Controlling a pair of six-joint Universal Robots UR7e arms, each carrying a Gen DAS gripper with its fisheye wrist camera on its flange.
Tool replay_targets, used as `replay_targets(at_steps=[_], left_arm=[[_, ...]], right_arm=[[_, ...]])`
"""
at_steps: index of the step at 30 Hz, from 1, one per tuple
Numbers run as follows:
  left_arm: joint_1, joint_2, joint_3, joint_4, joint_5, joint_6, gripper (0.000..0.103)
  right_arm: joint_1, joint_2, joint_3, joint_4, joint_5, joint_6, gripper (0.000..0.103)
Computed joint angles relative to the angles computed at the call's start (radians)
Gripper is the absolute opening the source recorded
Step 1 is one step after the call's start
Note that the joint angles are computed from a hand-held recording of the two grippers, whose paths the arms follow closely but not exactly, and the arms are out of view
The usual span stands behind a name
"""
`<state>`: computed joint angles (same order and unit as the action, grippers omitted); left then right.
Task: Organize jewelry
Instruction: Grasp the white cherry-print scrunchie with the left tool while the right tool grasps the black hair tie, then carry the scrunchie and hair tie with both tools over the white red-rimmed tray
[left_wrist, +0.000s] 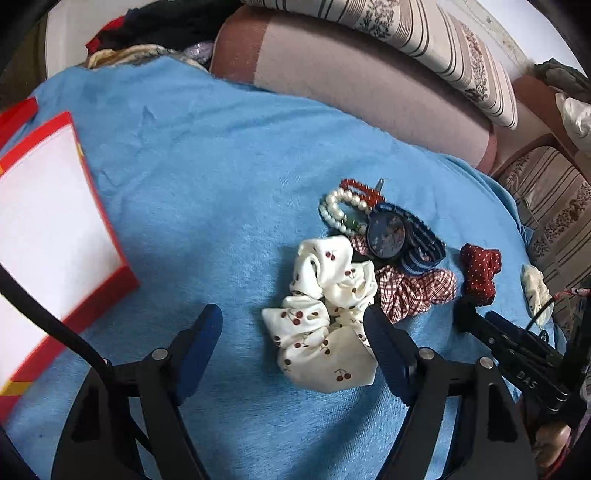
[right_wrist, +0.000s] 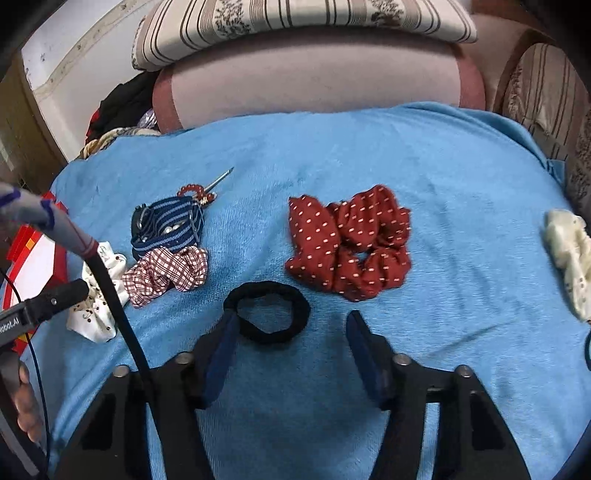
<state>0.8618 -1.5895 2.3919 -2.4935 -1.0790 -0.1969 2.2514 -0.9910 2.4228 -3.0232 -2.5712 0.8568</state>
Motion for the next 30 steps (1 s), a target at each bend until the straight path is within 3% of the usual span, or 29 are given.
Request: replay_targets(at_steps=[2,5,7,8,12,21,26,30], left_arm=[[0.010,0.016,-0.005,0.009,-0.017,-0.008,0.046],[0.015,0.029,-0.009,0.025,-0.026,-0.028,0.017],[0.015,0.023,-0.011,0.032,-0.038,-0.037,0.013],[0.009,0.016,-0.009,0.038,-0.034,-0.042,0.012],[-0.033,-0.038,0.000,0.069,-0.001,-0.064,0.010],[-0.116,-0.242,-0.010,0.208,0.061,-0.096,0.010],[-0.120,-0.353,-0.044,0.305,0.116,-0.113,0.010],[-0.091,-0.420,-0.087,0.365,0.208,-0.079,0.010]], right_arm=[[-0.016,0.021,-0.002,-0.050,0.015,-0.030,0.051],[-0.031,0.037,0.001,-0.094,0.028,-0.068,0.034],[-0.034,0.044,0.001,-0.117,0.035,-0.096,0.009],[-0.034,0.046,0.007,-0.155,0.054,-0.124,0.007],[0.003,0.052,-0.005,-0.151,0.036,-0.128,0.006],[0.135,0.013,-0.085,0.064,0.000,-0.056,0.006],[0.175,0.073,-0.199,0.088,0.039,-0.131,0.006],[0.180,0.160,-0.314,0.067,0.106,-0.231,0.006]])
